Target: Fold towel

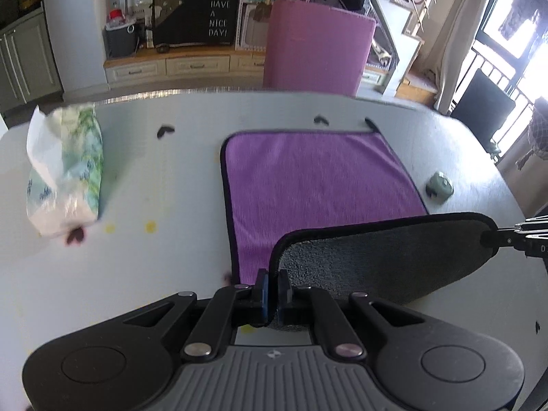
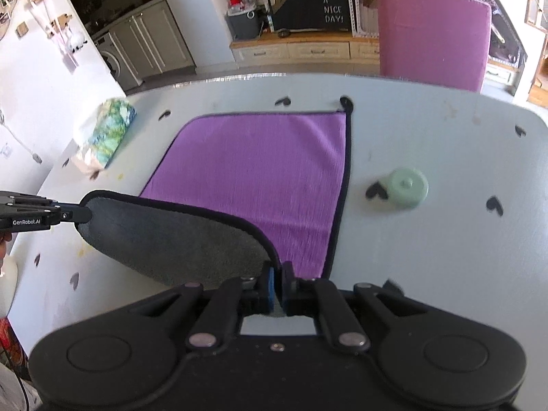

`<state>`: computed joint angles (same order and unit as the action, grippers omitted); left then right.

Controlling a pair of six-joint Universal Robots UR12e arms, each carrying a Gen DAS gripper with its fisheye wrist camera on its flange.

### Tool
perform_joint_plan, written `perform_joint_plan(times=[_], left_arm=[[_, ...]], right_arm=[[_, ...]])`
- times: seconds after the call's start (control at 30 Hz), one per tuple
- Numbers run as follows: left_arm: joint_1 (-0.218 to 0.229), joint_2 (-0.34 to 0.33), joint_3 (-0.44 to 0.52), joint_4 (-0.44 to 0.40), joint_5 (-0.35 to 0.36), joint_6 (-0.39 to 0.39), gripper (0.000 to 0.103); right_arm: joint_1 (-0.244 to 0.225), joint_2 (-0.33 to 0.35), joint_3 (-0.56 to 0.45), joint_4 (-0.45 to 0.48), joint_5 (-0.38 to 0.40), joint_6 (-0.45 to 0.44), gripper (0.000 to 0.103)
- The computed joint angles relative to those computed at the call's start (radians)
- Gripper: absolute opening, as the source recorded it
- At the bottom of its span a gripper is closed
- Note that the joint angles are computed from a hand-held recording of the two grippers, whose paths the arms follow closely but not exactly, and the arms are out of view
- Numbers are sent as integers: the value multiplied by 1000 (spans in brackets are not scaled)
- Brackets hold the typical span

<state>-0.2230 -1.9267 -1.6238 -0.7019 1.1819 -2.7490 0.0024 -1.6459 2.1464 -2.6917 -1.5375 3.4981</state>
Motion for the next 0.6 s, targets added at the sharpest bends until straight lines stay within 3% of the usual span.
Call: perform_joint_plan(times=[0.6], left_arm=[[-47,-122,216,34,32,-9,5]], right_arm=[[-59,87,-124,-42,-35,-50,4]])
